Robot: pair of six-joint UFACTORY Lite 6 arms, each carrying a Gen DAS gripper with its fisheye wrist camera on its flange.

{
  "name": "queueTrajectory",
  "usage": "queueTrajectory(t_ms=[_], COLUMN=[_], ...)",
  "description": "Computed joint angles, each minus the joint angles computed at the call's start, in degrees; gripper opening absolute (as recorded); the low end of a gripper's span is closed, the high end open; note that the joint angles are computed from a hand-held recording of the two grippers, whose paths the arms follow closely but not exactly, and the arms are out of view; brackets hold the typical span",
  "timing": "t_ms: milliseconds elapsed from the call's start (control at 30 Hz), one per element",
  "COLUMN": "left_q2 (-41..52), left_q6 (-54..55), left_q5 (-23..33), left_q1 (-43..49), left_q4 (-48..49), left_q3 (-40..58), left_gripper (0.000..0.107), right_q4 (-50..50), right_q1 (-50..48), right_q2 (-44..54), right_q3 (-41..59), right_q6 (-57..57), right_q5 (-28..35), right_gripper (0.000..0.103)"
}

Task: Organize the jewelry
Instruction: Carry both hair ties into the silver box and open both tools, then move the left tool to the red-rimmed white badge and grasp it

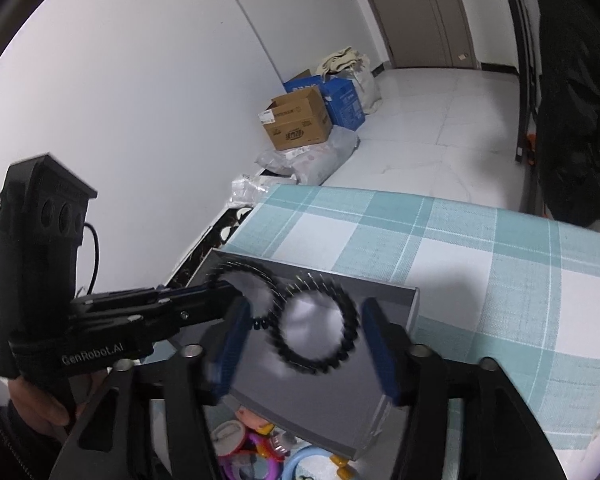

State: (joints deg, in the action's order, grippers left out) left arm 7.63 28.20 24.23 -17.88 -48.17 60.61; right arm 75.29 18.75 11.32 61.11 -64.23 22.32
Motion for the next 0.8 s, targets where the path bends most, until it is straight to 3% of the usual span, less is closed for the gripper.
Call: queueTrajectory(t_ms=[100, 267, 433, 500, 600, 800], left_q2=[-1.3, -4.1, -6.4, -7.6, -9.5, -15.1], left_q6=[2.1, 10.3, 8.2, 4.5, -6.6, -13.0], left_q5=[-0.6, -0.7, -3.8, -5.4, -7.6, -10.9], left_q1=[0.2, 1.6, 0.7, -0.4, -2.4, -4.2], left_q4=[-1.9, -9.8, -7.4, -3.4, 8.5, 14.9], left_q3=[-1.3, -3.9, -6.1, -7.1, -8.2, -13.4], left_gripper=[0.045, 0.047, 0.052, 0.053, 0.053, 0.054], right_q4=[4.7, 11.6, 17.1, 19.6, 25.9, 30.3], right_q1=[0.4, 0.3, -0.6, -0.5, 0.0, 1.0], right_q2=[-3.0, -7.1, -10.1, -11.0, -13.3, -17.3], right_q3=[-2.8, -6.2, -9.2, -10.3, -12.9, -16.7], right_q6=[-6.3, -14.9, -21.3, -23.5, -29.8, -33.5], right_q5=[-1.2, -2.8, -2.4, -2.6, -3.9, -5.1], right_gripper=[0.077, 0.084, 0.093, 0.101, 0.103, 0.103])
